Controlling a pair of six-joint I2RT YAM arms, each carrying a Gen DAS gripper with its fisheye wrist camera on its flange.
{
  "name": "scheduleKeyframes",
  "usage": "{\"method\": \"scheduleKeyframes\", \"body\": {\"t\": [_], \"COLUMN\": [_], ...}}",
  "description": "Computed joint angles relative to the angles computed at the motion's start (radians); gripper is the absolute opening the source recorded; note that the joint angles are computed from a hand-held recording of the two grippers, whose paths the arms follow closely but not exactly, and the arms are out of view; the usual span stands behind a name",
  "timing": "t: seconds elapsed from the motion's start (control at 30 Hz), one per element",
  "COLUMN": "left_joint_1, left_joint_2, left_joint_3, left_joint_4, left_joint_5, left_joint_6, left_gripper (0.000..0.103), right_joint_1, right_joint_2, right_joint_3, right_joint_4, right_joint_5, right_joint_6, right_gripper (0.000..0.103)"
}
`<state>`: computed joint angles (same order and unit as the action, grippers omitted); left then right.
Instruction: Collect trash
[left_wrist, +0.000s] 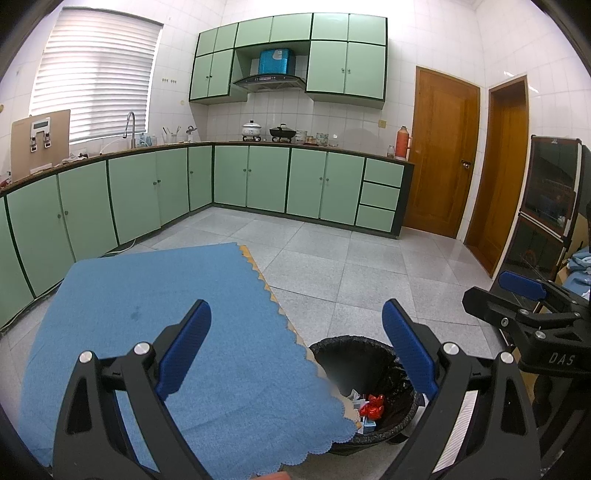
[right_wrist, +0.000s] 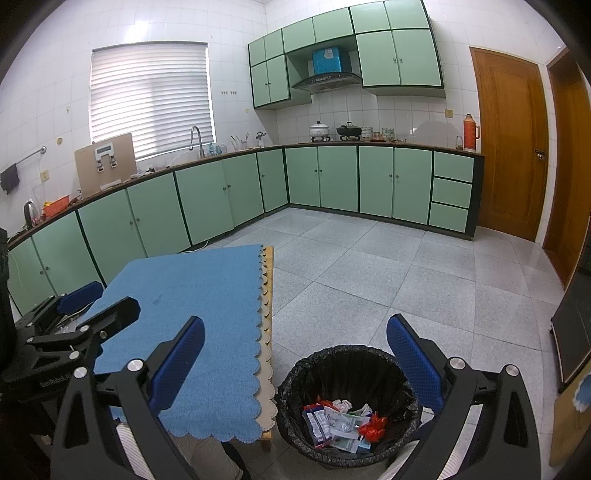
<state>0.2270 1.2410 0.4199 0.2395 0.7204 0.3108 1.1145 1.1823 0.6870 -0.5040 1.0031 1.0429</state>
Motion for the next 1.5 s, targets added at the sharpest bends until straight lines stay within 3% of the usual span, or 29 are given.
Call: {"method": "scheduleKeyframes", "body": {"t": [1.5], "left_joint_1": [-0.019], "left_joint_2": [0.005], "left_joint_3": [0.015], "left_joint_4": [-0.02], "left_joint_5": [-0.019], "left_joint_6": [0.0], "left_gripper": [0.091], "right_joint_1": [-0.023], "right_joint_2": [0.009], "right_joint_3": [-0.018], "right_joint_4": [0.048], "right_joint_5": [-0.022], "right_joint_6": [-0.021], "right_gripper": [0.097]}}
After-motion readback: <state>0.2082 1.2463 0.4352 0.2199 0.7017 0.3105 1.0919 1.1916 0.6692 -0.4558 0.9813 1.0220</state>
